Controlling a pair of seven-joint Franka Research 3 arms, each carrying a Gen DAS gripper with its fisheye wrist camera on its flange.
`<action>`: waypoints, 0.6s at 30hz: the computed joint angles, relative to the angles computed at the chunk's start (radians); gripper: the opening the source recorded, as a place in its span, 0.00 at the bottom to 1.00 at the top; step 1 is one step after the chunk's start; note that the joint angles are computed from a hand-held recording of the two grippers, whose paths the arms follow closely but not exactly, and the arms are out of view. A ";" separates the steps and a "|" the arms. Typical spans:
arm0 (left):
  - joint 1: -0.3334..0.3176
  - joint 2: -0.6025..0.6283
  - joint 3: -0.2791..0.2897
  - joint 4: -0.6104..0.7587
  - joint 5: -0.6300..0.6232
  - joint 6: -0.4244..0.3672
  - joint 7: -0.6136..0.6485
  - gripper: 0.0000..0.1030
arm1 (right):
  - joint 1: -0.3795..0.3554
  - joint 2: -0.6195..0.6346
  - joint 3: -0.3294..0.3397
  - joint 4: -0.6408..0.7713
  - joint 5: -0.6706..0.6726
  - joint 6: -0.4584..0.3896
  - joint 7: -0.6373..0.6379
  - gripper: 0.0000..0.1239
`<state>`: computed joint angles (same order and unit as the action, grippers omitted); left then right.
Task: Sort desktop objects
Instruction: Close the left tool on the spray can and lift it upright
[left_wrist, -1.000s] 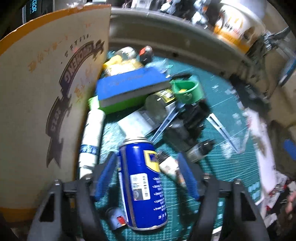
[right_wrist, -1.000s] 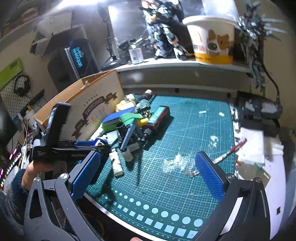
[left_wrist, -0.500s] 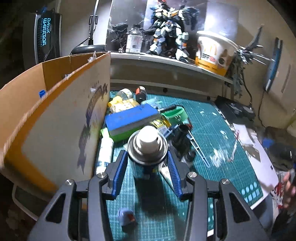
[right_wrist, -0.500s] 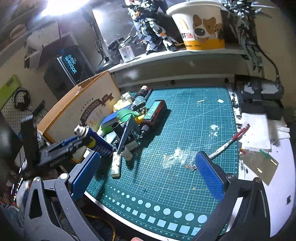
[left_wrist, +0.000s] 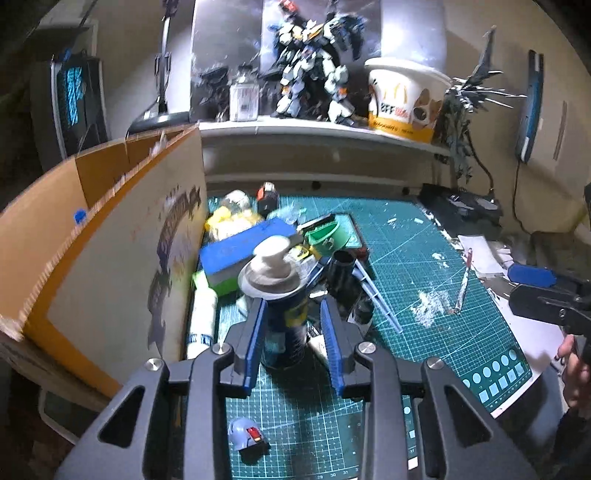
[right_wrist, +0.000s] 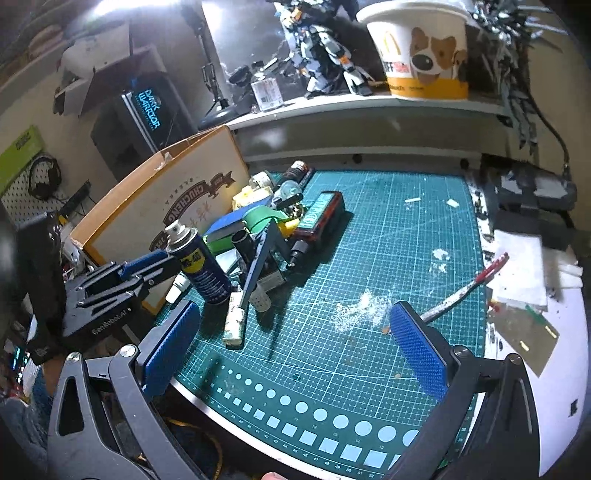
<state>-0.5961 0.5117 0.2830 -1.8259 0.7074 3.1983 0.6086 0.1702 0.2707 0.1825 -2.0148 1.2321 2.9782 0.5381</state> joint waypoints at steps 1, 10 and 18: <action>0.011 0.000 -0.012 -0.004 -0.006 0.000 0.002 0.30 | 0.001 0.000 -0.003 -0.001 -0.006 -0.002 0.009 0.83; -0.085 0.062 0.105 0.030 -0.013 0.029 -0.055 0.69 | -0.008 0.004 -0.003 0.002 0.005 -0.010 0.017 0.83; -0.196 0.155 0.236 0.103 -0.046 -0.008 -0.113 0.69 | -0.001 0.005 -0.005 -0.004 -0.042 0.005 0.042 0.83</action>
